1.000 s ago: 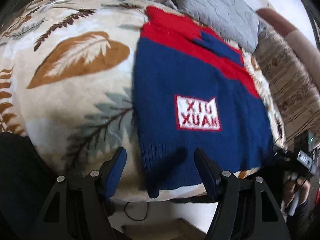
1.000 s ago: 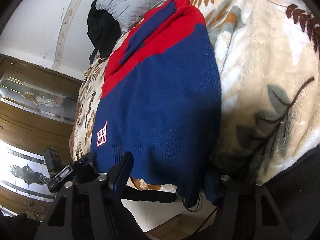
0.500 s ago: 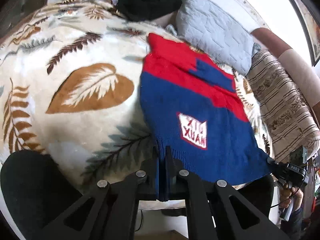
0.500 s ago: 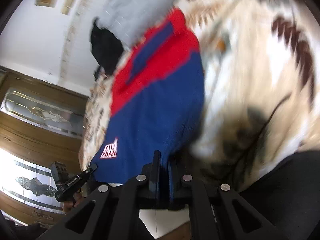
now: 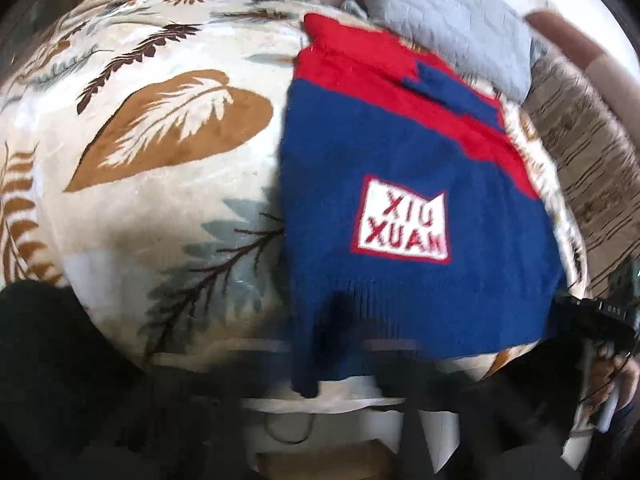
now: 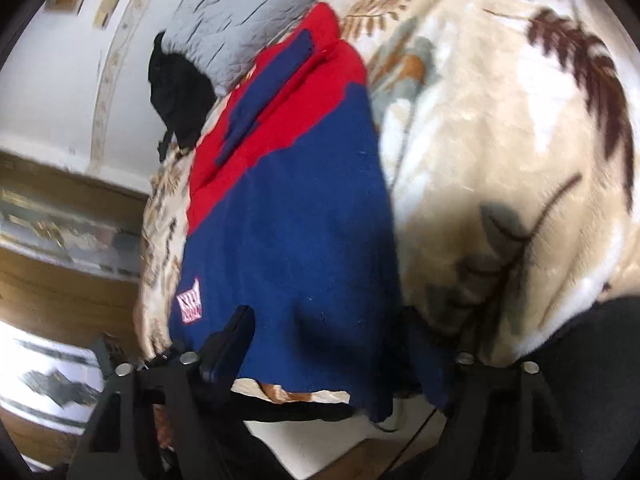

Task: Fold small clothes
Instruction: 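Grasp the blue ribbed hem with the left gripper while the right gripper grasps the hem too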

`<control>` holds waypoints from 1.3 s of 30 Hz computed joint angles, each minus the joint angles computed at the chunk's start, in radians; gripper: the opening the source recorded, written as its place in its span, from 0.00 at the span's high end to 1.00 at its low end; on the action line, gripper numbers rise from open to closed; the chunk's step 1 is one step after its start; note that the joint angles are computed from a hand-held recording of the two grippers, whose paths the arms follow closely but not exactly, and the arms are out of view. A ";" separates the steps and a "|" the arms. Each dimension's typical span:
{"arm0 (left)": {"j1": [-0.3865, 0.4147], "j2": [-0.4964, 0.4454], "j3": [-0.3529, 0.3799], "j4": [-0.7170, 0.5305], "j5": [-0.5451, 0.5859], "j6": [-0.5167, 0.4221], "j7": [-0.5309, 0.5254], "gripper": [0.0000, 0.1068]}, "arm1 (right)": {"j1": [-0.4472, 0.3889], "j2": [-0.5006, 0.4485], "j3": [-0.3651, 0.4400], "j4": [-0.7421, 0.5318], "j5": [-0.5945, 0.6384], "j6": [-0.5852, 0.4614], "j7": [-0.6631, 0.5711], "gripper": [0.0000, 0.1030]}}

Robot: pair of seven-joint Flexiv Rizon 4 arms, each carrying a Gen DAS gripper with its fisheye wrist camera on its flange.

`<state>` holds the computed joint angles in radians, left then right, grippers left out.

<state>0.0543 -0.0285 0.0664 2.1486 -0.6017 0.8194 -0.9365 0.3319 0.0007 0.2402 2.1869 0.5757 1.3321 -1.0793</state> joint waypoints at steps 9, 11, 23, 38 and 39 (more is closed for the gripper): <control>0.020 0.023 0.026 -0.007 -0.126 -0.045 0.054 0.96 | 0.011 0.080 -0.036 0.016 0.035 0.007 -0.033 0.95; 0.028 -0.005 0.024 -0.006 -0.073 -0.059 0.013 0.96 | 0.018 0.054 -0.051 0.006 0.100 -0.014 -0.058 0.94; 0.020 0.004 0.011 0.026 -0.069 0.000 0.035 0.95 | -0.010 0.014 -0.019 -0.009 0.225 -0.020 -0.124 0.91; 0.014 -0.005 0.005 0.015 -0.042 0.014 0.030 0.95 | -0.022 0.005 -0.015 -0.027 0.148 -0.105 -0.097 0.93; 0.014 -0.007 0.004 0.014 -0.041 0.016 0.029 0.95 | -0.021 0.003 -0.015 -0.028 0.142 -0.107 -0.095 0.93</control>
<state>0.0680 -0.0351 0.0706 2.1628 -0.6424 0.8352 -0.9074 0.3112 0.0040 0.2254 2.1593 0.7179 1.2248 -1.1741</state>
